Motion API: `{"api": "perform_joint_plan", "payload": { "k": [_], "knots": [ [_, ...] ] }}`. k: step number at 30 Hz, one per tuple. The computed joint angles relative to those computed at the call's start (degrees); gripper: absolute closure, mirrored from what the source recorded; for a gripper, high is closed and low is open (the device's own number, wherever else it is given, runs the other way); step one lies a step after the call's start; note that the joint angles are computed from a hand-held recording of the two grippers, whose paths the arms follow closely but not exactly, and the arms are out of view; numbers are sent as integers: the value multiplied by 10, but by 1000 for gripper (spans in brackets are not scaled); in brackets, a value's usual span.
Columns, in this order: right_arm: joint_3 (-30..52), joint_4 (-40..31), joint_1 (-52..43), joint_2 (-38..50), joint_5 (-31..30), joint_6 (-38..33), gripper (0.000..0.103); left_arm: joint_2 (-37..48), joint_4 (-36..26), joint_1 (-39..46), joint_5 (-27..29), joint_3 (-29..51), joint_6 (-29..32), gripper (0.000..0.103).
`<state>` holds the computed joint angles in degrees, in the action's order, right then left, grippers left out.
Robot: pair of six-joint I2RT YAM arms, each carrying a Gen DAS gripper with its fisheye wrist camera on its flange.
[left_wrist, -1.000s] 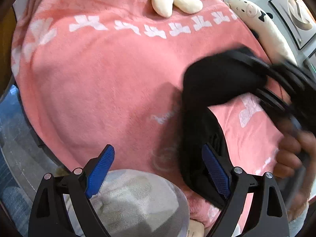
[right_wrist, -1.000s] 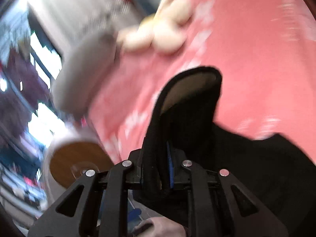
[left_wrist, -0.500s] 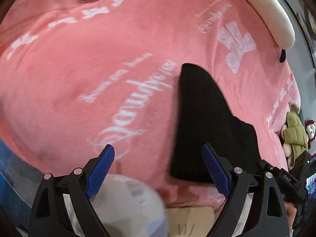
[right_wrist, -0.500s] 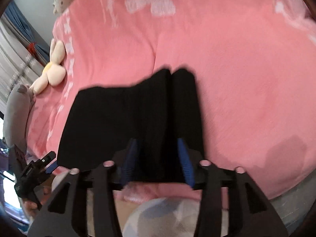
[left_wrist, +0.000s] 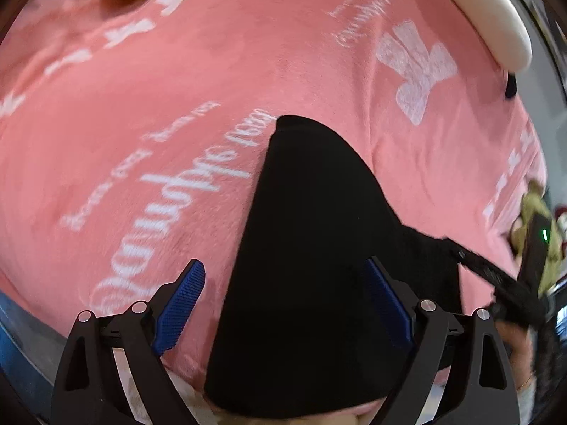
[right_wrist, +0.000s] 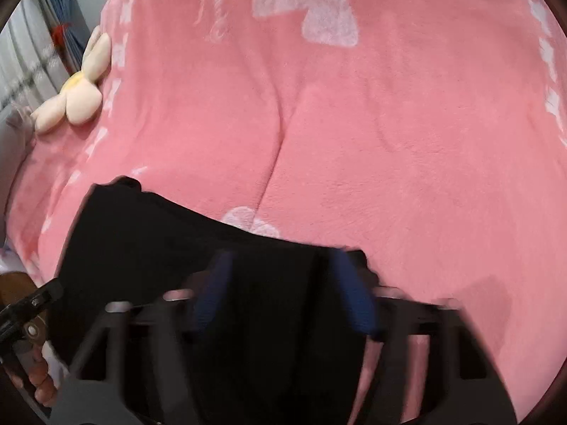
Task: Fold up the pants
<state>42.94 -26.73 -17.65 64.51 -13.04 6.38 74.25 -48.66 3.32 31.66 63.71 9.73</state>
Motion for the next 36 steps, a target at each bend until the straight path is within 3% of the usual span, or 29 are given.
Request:
{"api": "perform_joint_plan", "payload": {
  "k": [1,3,5,7,8,10,11,12,13,18,20,24,27,28,32,36],
  "knots": [
    [9,-7,-2,0,-12,4,96,2,3,-9,-12,0,0,15],
    [17,-16,-22,-59,-71,-1,97,9,14,-23,-33,0,1,15],
    [2,6,-47,-72,-77,0,96,16,29,-29,-42,-5,-4,11],
    [-5,9,-54,-4,6,-25,95,27,49,-32,-42,-12,-12,9],
    [-9,-1,-66,9,17,-28,95,35,48,-34,-38,-8,-14,9],
    [-50,-1,-140,-53,-97,-9,85,36,37,-32,-37,-1,-17,9],
    [-66,-37,-195,-109,-170,-11,78,32,31,-29,-34,1,-14,10],
    [-76,-59,-223,-144,-196,-13,62,28,21,-25,-32,4,-6,10],
    [-86,-84,-253,-181,-220,-19,53,22,16,-21,-31,3,-1,10],
    [-101,-257,-333,-293,-300,-91,51,-5,-5,-15,-42,-10,13,10],
    [-112,-284,-294,-333,-284,-87,51,-19,-9,-17,-50,-15,13,10],
    [-143,-221,-87,-374,-139,60,50,-51,-16,-31,-81,-24,26,10],
    [-159,-175,17,-353,-60,122,78,-71,-22,-39,-100,-32,49,10],
    [-154,-177,43,-355,-28,136,80,-74,-26,-40,-104,-32,55,10],
    [-97,-234,81,-422,25,144,81,-83,-33,-34,-104,-34,86,10],
    [-147,-234,64,-383,29,114,78,-72,-39,-27,-96,-35,90,10]
  ]
}}
